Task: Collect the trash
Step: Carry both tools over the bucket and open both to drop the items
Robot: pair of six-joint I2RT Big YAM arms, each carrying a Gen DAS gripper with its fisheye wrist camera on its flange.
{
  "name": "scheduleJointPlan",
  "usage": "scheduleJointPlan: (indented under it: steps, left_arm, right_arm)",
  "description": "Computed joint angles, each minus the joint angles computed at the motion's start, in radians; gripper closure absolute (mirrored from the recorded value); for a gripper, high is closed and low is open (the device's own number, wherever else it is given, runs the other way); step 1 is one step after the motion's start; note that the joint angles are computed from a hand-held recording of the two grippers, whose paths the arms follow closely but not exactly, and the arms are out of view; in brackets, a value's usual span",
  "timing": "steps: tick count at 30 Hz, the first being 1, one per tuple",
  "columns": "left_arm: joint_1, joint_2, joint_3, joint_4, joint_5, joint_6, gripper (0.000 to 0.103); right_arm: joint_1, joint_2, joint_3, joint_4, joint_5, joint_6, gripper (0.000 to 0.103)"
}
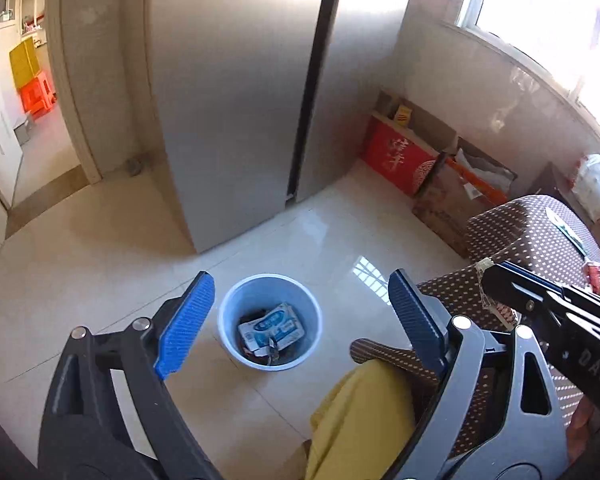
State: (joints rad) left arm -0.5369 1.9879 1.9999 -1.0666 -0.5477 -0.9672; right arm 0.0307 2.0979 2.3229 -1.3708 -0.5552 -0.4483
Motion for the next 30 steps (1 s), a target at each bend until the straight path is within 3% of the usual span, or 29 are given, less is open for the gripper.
scheduleJointPlan:
  steps: [11, 14, 15, 17, 19, 30]
  left_arm:
    - [0.004, -0.075, -0.115, -0.052, -0.036, -0.108, 0.016]
    - [0.003, -0.102, -0.156, -0.058, -0.045, -0.137, 0.016]
    - [0.002, -0.11, -0.168, -0.061, -0.049, -0.15, 0.016]
    - [0.0, -0.122, -0.188, -0.062, -0.049, -0.172, 0.016]
    - [-0.001, -0.122, -0.191, -0.069, -0.041, -0.197, 0.016]
    - [-0.016, -0.05, -0.081, -0.051, -0.005, -0.114, 0.016]
  right_arm:
    - [0.071, 0.061, 0.052, -0.068, 0.017, -0.015, 0.09]
    - [0.084, 0.073, 0.075, -0.06, 0.01, 0.013, 0.077]
    - [0.084, 0.073, 0.075, -0.052, 0.008, 0.02, 0.063]
    - [0.085, 0.056, 0.046, -0.014, 0.005, 0.024, 0.06]
    - [0.084, 0.061, 0.053, -0.026, 0.009, 0.016, 0.06]
    - [0.045, 0.039, 0.025, -0.03, 0.011, 0.005, 0.06]
